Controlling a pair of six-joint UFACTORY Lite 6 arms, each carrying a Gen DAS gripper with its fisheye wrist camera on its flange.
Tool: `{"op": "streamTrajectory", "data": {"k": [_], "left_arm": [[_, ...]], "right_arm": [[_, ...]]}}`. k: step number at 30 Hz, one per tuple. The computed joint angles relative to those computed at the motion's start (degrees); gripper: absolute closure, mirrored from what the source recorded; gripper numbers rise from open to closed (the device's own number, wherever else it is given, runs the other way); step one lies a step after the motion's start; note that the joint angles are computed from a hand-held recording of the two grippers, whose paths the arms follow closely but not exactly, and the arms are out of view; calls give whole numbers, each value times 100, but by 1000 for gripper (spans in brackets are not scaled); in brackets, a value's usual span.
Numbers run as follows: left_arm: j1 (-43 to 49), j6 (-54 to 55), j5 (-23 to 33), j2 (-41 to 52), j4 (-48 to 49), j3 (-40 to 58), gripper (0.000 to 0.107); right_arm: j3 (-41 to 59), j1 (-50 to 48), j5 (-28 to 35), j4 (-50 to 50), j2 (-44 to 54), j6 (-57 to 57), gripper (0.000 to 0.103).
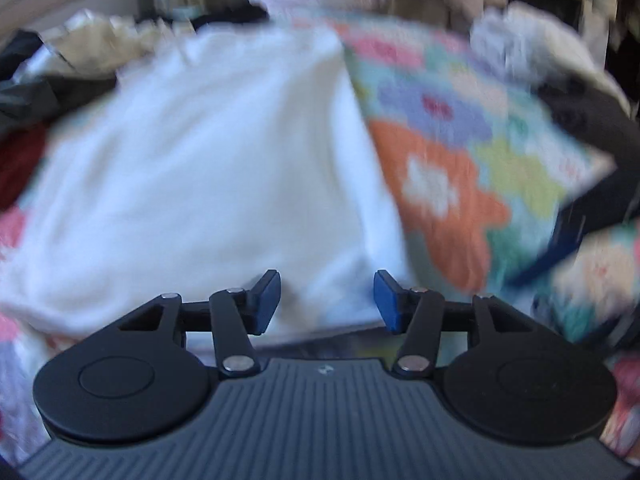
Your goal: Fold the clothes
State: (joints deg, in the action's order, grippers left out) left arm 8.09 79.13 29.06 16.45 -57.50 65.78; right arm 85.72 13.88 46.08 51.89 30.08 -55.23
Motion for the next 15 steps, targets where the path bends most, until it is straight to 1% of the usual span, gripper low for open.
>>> {"op": "streamTrajectory", "data": {"k": [2, 5, 7, 11, 13, 15], "left_arm": [[-51, 341, -56, -135, -267, -299, 57], [-15, 265, 53, -172, -215, -363, 57], [40, 208, 161, -122, -203, -321, 57], [61, 290, 176, -130, -247, -371, 57], [110, 199, 287, -125, -106, -315, 57], [182, -19, 469, -101, 172, -178, 57]], "right_arm": [[130, -171, 84, 313, 36, -129, 33], [127, -477, 154, 1113, 91, -428, 33], [303, -615, 193, 1543, 329, -439, 33], [1306, -551, 36, 1895, 1385, -8, 33], [1831, -462, -183, 1848, 1939, 429, 33], [2088, -391, -202, 1979, 2348, 645, 33]]}}
